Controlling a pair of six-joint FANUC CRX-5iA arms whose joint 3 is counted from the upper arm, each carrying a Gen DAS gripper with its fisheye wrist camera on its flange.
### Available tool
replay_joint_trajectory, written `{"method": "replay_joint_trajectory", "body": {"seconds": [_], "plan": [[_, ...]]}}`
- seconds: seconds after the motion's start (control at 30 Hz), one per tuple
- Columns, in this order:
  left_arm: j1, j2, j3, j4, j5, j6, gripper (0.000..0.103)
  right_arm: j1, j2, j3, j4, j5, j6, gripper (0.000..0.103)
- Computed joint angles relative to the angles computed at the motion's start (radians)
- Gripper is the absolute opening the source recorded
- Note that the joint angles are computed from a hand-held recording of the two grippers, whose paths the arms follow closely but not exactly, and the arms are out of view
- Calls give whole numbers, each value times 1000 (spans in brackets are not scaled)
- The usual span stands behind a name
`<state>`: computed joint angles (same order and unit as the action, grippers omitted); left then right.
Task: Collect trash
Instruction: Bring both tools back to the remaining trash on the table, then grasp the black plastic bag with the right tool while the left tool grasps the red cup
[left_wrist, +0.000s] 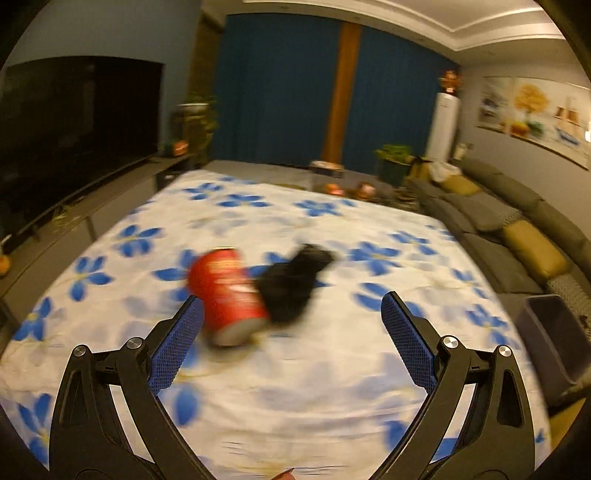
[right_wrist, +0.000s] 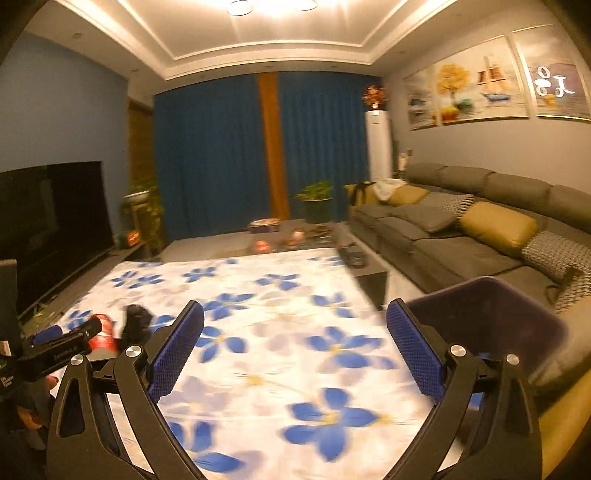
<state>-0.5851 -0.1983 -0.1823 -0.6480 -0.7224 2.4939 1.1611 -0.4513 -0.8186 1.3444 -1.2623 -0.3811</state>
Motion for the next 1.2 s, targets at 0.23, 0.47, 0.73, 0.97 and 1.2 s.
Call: {"method": "replay_joint_trajectory", "body": {"seconds": [0.23,0.47,0.73,0.97,1.2], "plan": [[130,-68,-66,-11,15,2,95,-121,166,109,59,246,4,95],[242,-74,-85,14,51,-13,95,-202,310,206,97,405,25,93],[322,-58,-111,101,120,-86,95,-287,481,347,26,591,123,81],[333,-40,-121,147,152,-150,95,-317,561,418,-91,698,240,43],[320,-17,-119,217,166,-219,95,-325,522,370,-19,701,191,8]]}}
